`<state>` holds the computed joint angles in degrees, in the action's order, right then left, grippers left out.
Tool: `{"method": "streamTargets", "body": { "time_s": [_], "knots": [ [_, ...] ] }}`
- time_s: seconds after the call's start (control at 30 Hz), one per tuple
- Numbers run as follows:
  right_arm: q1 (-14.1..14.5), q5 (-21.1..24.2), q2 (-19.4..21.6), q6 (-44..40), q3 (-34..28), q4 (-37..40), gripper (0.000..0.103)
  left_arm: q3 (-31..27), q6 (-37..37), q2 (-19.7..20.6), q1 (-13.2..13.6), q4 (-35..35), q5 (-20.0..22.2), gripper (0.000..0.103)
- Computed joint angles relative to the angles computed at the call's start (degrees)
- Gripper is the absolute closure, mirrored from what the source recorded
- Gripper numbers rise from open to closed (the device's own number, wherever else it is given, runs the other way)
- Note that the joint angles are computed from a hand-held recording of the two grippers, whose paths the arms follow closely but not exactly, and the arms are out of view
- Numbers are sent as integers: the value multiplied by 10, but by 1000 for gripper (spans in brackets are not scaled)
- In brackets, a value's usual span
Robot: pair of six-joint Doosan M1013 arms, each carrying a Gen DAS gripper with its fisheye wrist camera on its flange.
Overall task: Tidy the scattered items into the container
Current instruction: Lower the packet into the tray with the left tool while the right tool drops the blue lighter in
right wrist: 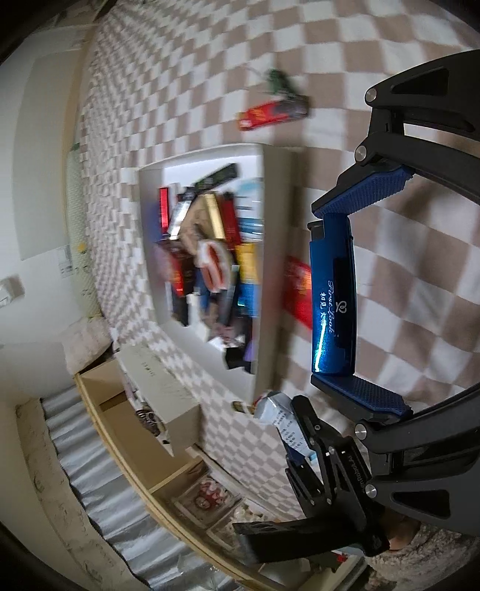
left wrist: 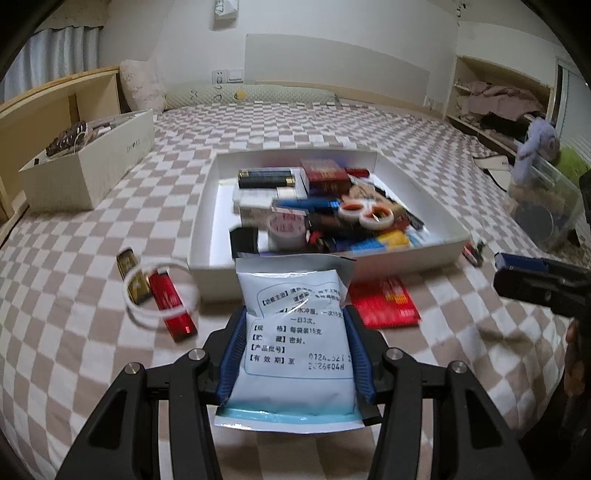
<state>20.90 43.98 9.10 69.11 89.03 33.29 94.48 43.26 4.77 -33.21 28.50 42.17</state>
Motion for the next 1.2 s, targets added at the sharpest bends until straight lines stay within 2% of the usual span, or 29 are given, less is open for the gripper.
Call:
{"method": "streamTargets", "body": {
  "time_s": [0.2,0.37,0.83,1.1,1.2],
  "knots": [
    [-13,8,27,-37,-46,13,20,-23,0,13,18,12,-10,52],
    [-17,24,55,-37,-84,-5,20,-43,11,28,32,6,-16,52],
    [-16,68,133,-1,-185,-54,20,-82,47,64,59,-57,-9,52],
    [-14,99,160,12,-214,-54,20,-91,54,74,64,-68,1,52],
    [-11,93,160,14,-210,-61,20,-98,64,79,68,-80,1,52]
  ]
}}
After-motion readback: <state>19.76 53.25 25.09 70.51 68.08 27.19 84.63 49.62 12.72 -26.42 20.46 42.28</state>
